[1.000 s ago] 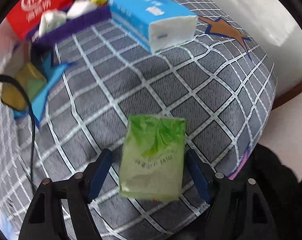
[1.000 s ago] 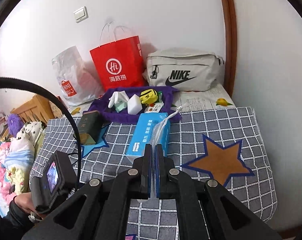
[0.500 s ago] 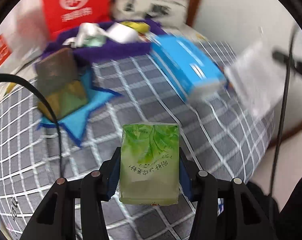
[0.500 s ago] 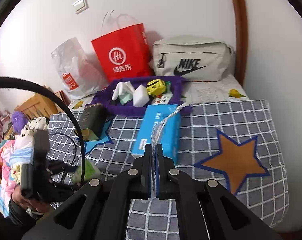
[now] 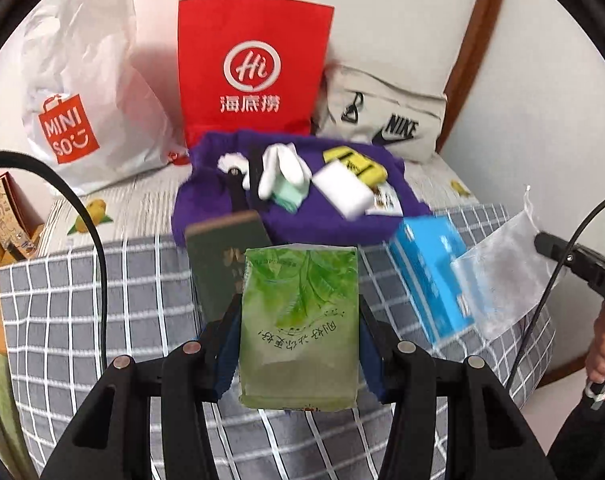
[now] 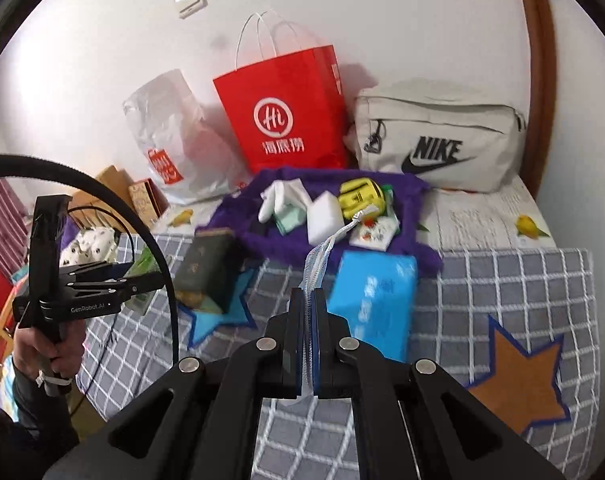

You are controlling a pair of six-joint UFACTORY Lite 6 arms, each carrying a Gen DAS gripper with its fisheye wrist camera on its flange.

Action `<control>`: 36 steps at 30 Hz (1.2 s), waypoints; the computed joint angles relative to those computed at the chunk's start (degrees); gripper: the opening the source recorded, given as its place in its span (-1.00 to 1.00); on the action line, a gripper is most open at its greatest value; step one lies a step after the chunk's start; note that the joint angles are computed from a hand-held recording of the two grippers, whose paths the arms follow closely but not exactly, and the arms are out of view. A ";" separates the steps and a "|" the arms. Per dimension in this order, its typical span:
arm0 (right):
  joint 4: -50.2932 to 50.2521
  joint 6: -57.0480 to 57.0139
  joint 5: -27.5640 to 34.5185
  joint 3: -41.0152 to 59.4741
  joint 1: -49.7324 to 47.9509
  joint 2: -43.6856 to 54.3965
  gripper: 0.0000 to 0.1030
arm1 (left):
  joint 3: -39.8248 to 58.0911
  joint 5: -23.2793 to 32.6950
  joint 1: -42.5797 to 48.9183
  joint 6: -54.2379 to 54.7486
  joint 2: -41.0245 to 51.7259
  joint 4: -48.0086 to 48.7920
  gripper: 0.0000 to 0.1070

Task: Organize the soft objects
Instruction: 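Lift and carry the mesh bag with right and green pack with left toward the towel, then lower the green pack with left and mesh bag with right onto the towel, open both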

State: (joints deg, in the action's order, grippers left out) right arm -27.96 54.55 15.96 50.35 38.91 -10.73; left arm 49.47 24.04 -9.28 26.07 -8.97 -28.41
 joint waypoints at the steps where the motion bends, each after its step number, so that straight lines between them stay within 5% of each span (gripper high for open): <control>1: 1.59 -2.31 -0.32 2.37 -1.04 2.26 -0.94 | 2.12 0.68 1.11 2.23 1.82 -1.95 -0.09; 14: 39.75 -45.65 1.23 35.91 -14.87 30.92 -0.94 | 34.87 3.80 2.48 -5.11 29.02 4.08 -0.08; 20: 31.72 -38.03 7.06 56.31 -17.66 46.12 -0.94 | 55.35 8.24 2.43 -11.90 43.11 8.66 -0.08; 25: 37.88 -43.22 10.63 69.66 -19.10 56.38 -0.94 | 71.70 12.29 2.19 -15.70 54.76 10.27 -0.08; 36: 42.11 -47.39 13.69 80.54 -20.91 66.56 -0.94 | 85.63 16.75 3.53 -14.80 67.92 7.84 -0.08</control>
